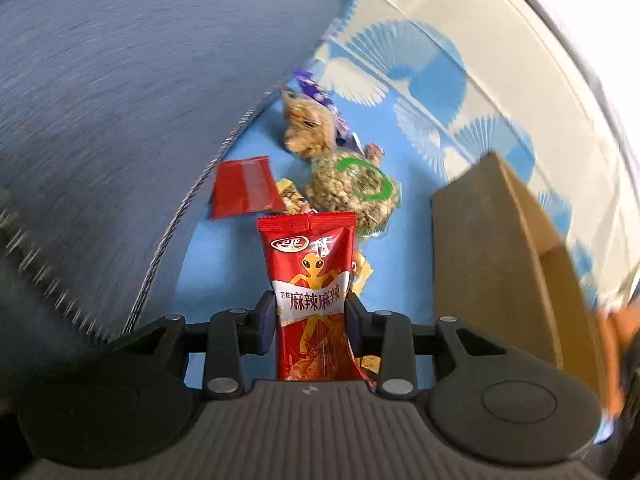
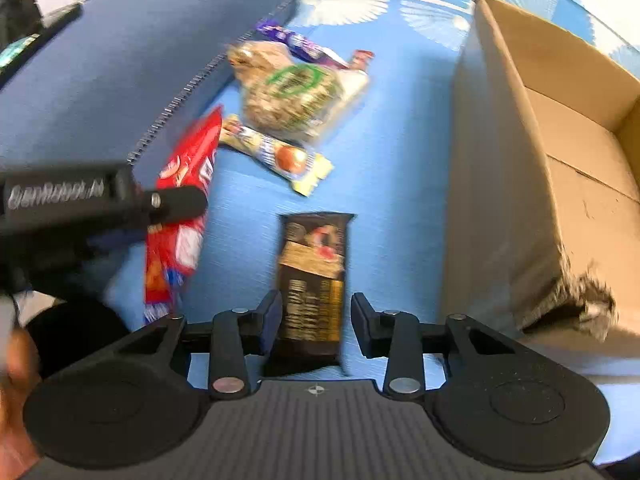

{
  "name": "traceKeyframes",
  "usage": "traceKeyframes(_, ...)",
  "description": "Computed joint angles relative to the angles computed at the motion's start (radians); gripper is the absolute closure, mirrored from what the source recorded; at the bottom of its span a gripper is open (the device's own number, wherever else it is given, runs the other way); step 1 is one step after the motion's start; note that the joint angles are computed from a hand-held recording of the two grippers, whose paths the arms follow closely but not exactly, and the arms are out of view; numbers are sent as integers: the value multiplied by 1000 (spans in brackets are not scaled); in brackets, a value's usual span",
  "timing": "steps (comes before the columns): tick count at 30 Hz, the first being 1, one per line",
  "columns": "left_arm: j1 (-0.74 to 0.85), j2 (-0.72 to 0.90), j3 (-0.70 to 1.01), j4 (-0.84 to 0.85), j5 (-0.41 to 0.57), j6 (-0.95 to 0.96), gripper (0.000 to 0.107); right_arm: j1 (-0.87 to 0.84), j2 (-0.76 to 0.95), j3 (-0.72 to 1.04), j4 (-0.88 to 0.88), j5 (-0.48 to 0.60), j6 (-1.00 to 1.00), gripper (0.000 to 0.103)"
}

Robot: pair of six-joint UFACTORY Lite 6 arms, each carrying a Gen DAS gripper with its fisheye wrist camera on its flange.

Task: Organize snacks
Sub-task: 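Close the right tool on the dark cracker bar and lift it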

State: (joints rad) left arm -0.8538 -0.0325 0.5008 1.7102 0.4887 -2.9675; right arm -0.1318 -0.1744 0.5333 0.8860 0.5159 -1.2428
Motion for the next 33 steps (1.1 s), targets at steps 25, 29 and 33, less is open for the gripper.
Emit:
traceKeyframes(25,-9,161,110,-180,-37,184,44,67,94,3,93,-30,-93,52)
traceKeyframes(29,-11,168,116,-187,-35,193,44,58,82,-3,98,-35,-107,61)
traceKeyframes(33,-13,179,126,-194,-32,207,44,37,78,-2,91,-19,-111,61)
